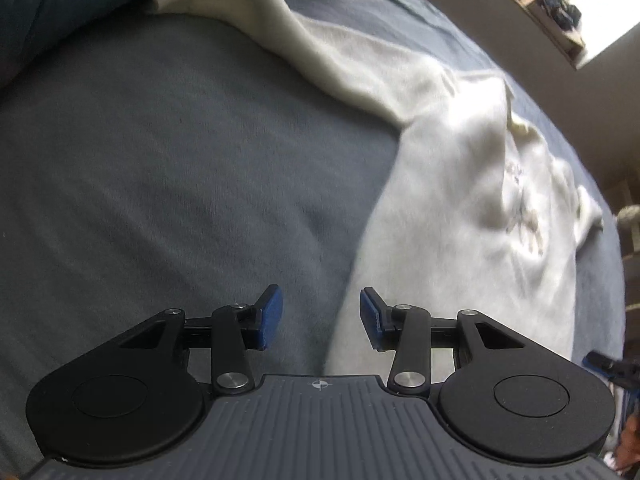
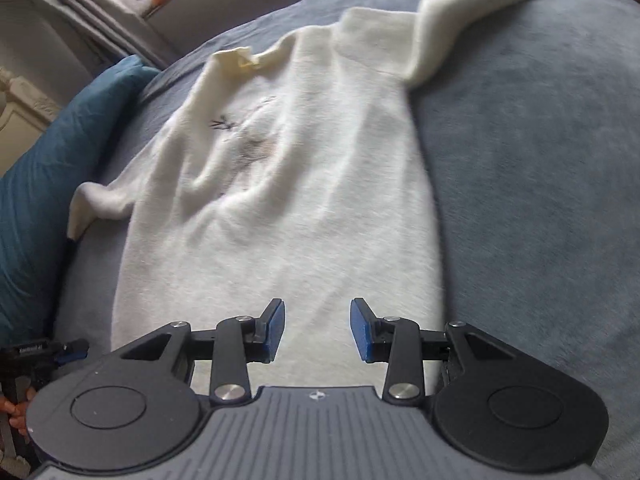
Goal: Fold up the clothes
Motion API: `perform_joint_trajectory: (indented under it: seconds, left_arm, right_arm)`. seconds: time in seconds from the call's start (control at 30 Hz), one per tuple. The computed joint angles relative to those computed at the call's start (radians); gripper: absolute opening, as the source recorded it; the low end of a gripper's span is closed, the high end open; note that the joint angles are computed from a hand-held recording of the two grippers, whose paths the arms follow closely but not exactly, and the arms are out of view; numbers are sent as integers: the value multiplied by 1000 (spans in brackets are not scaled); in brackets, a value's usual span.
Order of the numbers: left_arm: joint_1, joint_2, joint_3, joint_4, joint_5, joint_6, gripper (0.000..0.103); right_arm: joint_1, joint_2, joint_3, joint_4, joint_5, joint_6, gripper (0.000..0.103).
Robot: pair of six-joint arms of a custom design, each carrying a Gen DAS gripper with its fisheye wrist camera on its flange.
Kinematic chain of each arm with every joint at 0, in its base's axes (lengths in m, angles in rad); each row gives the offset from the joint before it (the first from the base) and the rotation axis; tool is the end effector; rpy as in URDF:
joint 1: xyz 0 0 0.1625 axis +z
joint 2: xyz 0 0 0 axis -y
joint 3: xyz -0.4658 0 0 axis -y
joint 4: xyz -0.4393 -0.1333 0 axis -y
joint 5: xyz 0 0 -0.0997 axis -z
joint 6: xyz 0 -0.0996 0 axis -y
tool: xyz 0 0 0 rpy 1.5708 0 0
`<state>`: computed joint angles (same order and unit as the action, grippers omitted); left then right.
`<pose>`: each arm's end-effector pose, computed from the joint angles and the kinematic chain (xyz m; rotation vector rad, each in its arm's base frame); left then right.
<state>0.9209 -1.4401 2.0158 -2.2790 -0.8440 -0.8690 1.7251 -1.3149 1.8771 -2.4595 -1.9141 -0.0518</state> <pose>-0.1666 -0.5489 0.3246 -0.3477 2.5642 -0.8018 0.1930 -0.5915 0.3221 0.2068 -2.7709 0.4816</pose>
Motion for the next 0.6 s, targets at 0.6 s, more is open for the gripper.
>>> perform_joint_trajectory:
  seconds: [0.6]
  left_arm:
    - [216, 255, -242, -518, 514, 526, 61]
  right_arm:
    - [-86, 200, 40, -240, 303, 49, 38]
